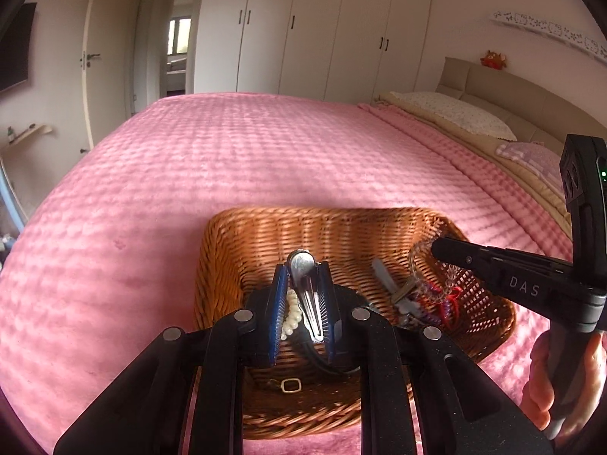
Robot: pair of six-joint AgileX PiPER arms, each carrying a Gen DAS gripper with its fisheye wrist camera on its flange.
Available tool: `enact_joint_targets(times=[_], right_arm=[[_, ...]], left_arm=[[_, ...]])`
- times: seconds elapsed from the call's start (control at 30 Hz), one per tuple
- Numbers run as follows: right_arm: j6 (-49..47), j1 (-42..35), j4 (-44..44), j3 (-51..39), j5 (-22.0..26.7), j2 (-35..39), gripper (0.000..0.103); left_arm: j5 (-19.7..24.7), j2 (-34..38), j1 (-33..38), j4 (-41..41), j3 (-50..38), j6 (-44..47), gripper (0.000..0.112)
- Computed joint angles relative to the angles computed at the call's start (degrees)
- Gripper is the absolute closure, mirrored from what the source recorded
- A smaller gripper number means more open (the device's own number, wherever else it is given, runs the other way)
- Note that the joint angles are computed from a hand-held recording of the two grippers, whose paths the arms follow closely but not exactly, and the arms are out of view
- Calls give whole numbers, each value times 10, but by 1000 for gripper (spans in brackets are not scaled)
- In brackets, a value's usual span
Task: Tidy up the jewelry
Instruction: 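Carry the silver clip and clear bracelet into the basket and open both tools, then grasp the dark-stone earring with the left tool while the right tool grasps the gold bead bracelet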
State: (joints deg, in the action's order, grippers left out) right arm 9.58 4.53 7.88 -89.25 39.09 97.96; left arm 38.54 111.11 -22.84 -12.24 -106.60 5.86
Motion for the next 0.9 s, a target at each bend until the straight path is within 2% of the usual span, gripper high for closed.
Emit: enact_joint_targets(times=[0.17,0.27,0.43,0.47,0.57,0.6,0.77,0.9], right_arm=[[-18,-12,32,20,-24,11,96],[-56,-28,88,36,-29,4,93],[-65,-32,97,78,-40,-47,81],[-60,-29,90,85,-40,-60,78],[-18,-7,37,118,-45,-114,59],[3,3,14,131,-46,-135,57],[53,51,-45,185,-43,-220,57],[132,110,-130,227,-33,-267,57]], left_arm=[[-5,3,4,-16,7,17,96],[-25,-12,6,-25,30,27,76],[-27,-50,16,-70,60,50,73],[-28,-60,18,-80,69,55,72],[-34,-102,22,-108,106,74,70],[-37,-117,22,-112,121,80,67],[-65,-222,23,-131,233,112,56],[-74,-294,27,-131,312,125,56]])
